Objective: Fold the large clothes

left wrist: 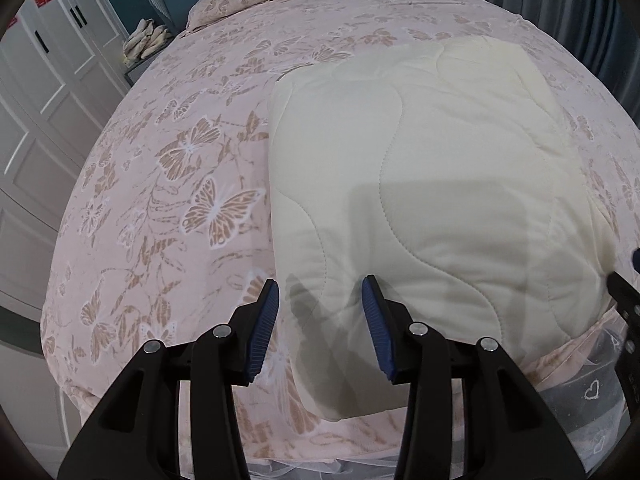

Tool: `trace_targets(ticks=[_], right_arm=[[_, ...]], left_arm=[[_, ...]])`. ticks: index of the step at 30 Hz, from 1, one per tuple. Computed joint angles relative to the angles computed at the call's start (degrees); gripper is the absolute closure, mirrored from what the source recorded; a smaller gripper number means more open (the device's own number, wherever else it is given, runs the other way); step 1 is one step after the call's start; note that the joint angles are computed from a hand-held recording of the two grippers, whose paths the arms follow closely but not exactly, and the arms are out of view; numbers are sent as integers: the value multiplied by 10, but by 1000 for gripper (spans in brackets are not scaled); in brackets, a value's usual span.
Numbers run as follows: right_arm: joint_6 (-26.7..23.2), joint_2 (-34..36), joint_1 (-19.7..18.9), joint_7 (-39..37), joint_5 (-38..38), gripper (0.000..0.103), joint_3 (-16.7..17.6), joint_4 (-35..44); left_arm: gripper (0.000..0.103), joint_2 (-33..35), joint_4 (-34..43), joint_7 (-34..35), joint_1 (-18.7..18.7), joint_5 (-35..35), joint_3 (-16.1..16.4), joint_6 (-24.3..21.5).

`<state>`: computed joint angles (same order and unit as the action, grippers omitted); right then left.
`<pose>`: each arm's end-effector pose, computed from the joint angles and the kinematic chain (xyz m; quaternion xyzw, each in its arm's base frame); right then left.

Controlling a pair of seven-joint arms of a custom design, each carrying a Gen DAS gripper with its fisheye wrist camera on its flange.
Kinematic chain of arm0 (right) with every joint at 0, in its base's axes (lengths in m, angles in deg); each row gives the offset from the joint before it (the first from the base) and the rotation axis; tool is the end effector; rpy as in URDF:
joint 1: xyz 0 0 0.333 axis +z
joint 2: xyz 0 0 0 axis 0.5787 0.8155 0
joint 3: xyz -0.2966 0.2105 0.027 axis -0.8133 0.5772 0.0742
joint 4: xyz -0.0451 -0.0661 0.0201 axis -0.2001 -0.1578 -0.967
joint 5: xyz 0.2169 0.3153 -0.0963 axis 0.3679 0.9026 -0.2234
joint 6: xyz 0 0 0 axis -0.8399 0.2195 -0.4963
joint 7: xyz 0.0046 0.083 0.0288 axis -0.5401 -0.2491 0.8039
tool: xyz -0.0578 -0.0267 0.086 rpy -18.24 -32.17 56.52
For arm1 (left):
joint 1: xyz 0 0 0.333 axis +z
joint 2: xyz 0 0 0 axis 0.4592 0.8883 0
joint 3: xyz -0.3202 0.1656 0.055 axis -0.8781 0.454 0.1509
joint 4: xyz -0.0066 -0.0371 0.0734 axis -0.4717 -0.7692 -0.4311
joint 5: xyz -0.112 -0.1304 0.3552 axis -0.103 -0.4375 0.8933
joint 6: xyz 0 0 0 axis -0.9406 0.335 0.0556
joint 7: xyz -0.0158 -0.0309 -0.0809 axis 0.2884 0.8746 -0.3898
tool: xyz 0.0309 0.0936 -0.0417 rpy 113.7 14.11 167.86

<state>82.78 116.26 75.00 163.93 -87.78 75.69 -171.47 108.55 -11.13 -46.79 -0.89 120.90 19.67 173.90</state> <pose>0.5692 0.4605 0.3743 -0.7872 0.5613 -0.2411 0.0844 0.5896 -0.3785 0.3624 -0.7180 0.6506 -0.0798 0.2343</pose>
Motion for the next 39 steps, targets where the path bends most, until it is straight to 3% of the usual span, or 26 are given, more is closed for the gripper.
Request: trace_targets(ticks=[5, 7, 9, 14, 25, 39], right_arm=[[12, -19, 1, 9, -10, 71, 3, -10], [28, -5, -20, -19, 30, 72, 20, 5], [27, 18, -30, -45, 70, 79, 30, 25], [16, 62, -30, -76, 126, 81, 26, 60], [1, 105, -23, -101, 170, 81, 15, 102], [50, 111, -51, -121, 235, 81, 27, 89]], left_arm=[[61, 0, -8, -4, 7, -11, 0, 14], [61, 1, -8, -5, 9, -16, 0, 17], [60, 4, -5, -5, 10, -19, 1, 19], [59, 13, 4, 3, 12, -30, 2, 25], [58, 34, 23, 12, 6, -36, 12, 29], [57, 54, 44, 9, -6, -20, 24, 23]])
